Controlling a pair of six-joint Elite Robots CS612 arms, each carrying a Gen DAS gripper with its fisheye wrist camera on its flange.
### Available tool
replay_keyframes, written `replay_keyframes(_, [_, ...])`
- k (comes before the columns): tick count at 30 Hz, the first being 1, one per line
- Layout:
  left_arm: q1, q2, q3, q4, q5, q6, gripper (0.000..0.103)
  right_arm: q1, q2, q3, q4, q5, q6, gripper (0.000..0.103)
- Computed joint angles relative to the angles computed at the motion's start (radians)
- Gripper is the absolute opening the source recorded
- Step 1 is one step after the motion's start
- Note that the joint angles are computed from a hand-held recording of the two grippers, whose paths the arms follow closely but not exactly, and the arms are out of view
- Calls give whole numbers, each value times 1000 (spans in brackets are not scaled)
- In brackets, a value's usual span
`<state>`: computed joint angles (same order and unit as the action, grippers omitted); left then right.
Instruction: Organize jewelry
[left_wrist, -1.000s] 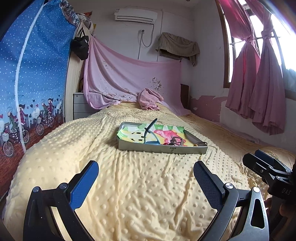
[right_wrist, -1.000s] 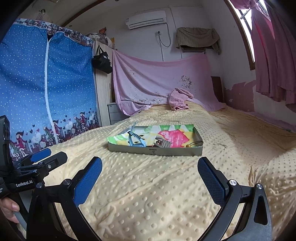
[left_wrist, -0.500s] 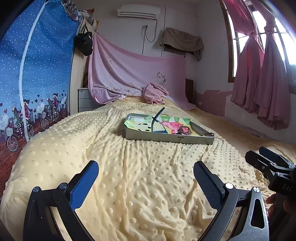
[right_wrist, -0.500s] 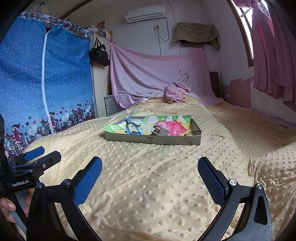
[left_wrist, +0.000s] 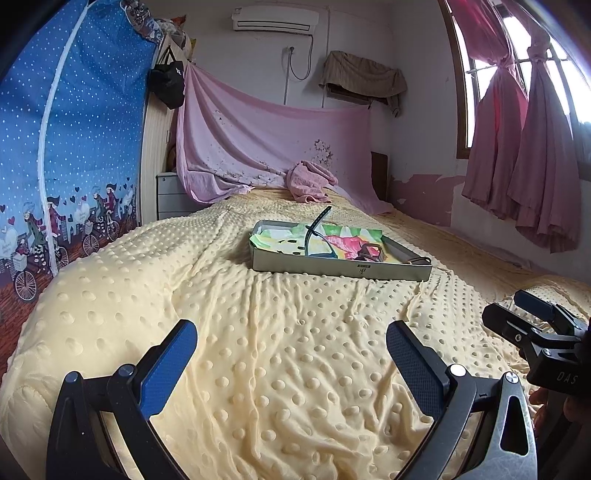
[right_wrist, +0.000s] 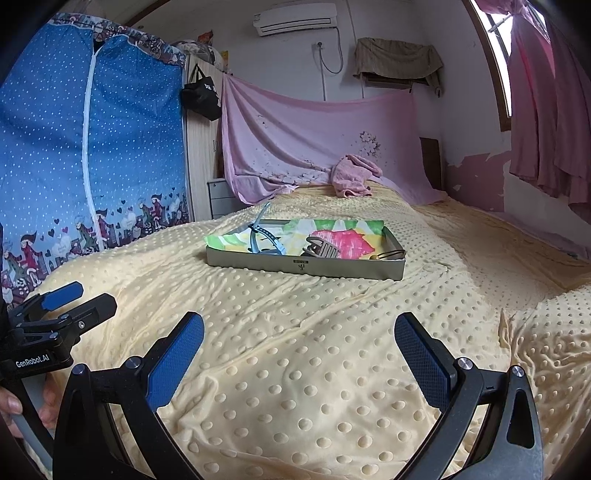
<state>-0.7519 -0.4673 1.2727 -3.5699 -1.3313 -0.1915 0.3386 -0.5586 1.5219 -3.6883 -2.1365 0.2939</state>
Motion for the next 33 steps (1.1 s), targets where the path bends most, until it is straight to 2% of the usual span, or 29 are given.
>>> replay_keyframes(12, [-6, 4, 1, -23, 15, 28, 103, 3, -1, 1, -8, -6, 2, 102])
replay_keyframes(33, [-7, 0, 7, -32, 22, 28, 103, 2, -3, 5, -8, -7, 2, 102])
